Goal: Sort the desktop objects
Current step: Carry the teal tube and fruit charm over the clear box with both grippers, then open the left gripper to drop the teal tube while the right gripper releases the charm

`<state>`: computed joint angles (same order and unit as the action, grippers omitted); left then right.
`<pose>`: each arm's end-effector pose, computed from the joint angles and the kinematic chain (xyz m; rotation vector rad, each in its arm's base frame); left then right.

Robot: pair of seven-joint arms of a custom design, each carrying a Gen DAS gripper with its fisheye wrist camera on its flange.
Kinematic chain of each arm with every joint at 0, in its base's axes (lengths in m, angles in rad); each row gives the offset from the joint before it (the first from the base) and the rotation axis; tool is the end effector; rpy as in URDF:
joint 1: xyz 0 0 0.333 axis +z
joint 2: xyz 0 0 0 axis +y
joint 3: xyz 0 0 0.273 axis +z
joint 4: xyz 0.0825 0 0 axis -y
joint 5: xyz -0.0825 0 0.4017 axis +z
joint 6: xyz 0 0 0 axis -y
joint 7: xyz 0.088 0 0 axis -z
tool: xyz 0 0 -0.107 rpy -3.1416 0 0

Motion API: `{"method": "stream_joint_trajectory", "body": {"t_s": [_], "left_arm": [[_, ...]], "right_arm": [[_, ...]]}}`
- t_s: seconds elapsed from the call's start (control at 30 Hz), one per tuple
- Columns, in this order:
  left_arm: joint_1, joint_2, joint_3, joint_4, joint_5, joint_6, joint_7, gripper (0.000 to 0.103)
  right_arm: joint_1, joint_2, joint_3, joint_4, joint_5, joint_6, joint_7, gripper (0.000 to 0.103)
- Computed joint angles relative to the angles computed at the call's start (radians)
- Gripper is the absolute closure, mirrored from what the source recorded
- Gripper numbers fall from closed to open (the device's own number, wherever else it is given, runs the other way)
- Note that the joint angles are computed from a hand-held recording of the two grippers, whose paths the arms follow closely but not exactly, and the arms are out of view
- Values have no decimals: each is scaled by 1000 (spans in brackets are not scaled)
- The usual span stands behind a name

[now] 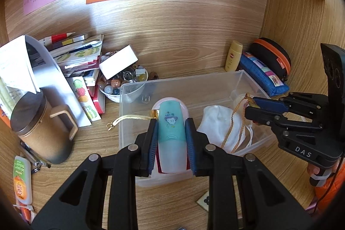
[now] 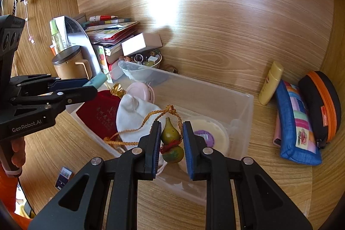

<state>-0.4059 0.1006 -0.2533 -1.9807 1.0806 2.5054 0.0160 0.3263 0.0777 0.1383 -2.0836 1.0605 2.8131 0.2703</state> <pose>0.4898 -0.3841 0.4095 -1.8174 1.5863 -0.7843 0.5594 0.2318 0.3912 -2.1620 0.8179 -0.3657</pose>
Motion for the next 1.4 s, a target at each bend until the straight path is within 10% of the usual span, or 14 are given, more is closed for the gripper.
{"method": "stream_joint_trajectory", "body": {"t_s": [1.13,1.4], "left_arm": [[-19,93,46,84,-47,12,83,78],[-22,64,35,63,-28,-8,59,65]], "right_arm": [[-6,53,26,54,-101,-21,71,84],[1,9,25,3,-34,47,15,60]]}}
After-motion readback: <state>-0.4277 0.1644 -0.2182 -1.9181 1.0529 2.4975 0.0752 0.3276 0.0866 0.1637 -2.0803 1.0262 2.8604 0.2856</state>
